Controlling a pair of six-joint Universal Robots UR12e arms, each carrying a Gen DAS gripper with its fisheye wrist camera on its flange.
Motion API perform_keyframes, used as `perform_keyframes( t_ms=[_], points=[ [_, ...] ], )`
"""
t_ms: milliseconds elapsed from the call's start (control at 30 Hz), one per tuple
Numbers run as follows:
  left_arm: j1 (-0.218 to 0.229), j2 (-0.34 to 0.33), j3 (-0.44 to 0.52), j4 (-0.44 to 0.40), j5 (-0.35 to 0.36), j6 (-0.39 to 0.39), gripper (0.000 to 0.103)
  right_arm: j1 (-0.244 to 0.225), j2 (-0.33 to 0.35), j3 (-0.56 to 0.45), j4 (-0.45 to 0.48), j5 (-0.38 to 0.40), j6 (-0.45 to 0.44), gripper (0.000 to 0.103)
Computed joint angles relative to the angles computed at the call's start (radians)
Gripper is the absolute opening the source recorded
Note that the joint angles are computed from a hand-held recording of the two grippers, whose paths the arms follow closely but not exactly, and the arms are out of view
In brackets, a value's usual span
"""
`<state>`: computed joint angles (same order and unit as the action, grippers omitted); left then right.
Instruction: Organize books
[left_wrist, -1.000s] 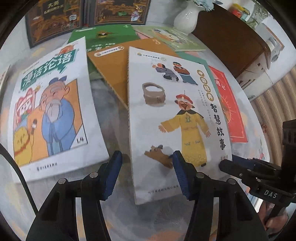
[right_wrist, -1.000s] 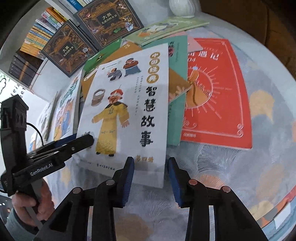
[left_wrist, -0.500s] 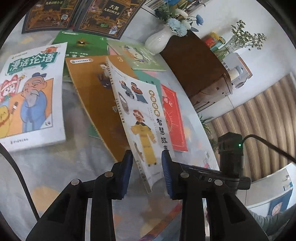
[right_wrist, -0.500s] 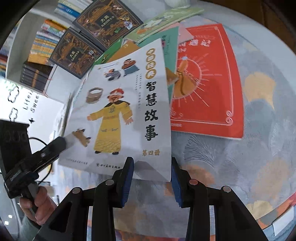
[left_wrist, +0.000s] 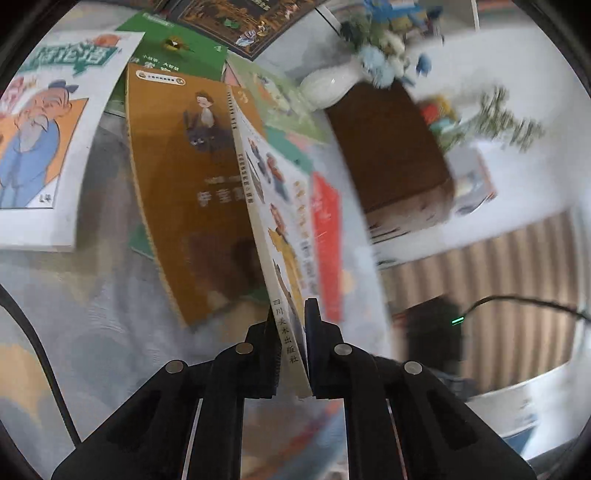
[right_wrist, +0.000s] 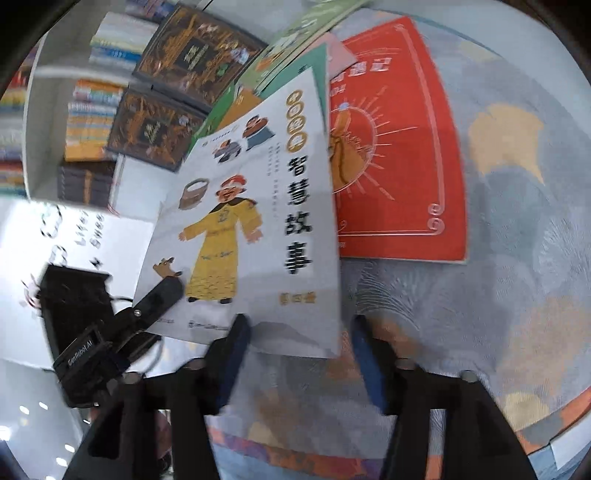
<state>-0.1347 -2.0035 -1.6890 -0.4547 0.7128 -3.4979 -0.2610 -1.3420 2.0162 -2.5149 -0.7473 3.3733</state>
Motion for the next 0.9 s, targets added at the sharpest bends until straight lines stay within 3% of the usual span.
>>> perform_keyframes(
  t_ms=[233, 267, 300, 367, 467, 533, 633, 700, 800, 900],
  points=[
    [0.013, -0.001, -0.004, 0.031, -0.086, -0.080, 0.008, -0.050, 0.066, 0.034, -0.140, 0.246, 0.166, 0.075],
    [0.015, -0.001, -0.007, 0.034, -0.094, -0.091, 0.008, -0.050, 0.072, 0.035, -0.158, 0.266, 0.179, 0.071],
    [0.015, 0.002, -0.009, 0.025, -0.089, -0.088, 0.008, -0.051, 0.081, 0.036, -0.190, 0.293, 0.200, 0.057],
    [0.012, 0.016, -0.015, -0.009, -0.055, -0.044, 0.008, -0.047, 0.088, 0.031, -0.207, 0.314, 0.207, 0.040],
    [0.000, 0.039, -0.013, -0.065, 0.044, 0.041, 0.008, -0.030, 0.049, 0.015, -0.125, 0.227, 0.074, 0.032],
    [-0.023, 0.063, -0.009, -0.104, 0.166, 0.136, 0.009, -0.012, 0.020, -0.005, -0.059, 0.148, -0.040, 0.028],
    [-0.051, 0.088, -0.013, -0.105, 0.286, 0.216, 0.009, 0.051, -0.029, -0.048, 0.012, -0.074, -0.275, 0.027],
    [-0.068, 0.105, -0.022, -0.091, 0.361, 0.252, 0.009, 0.083, -0.044, -0.062, 0.024, -0.158, -0.373, 0.027],
    [-0.069, 0.128, -0.048, -0.057, 0.393, 0.251, 0.010, 0.116, -0.063, -0.072, 0.037, -0.231, -0.494, 0.027],
    [-0.056, 0.155, -0.081, -0.024, 0.376, 0.239, 0.010, 0.139, -0.084, -0.078, 0.056, -0.279, -0.586, 0.027]
  ],
)
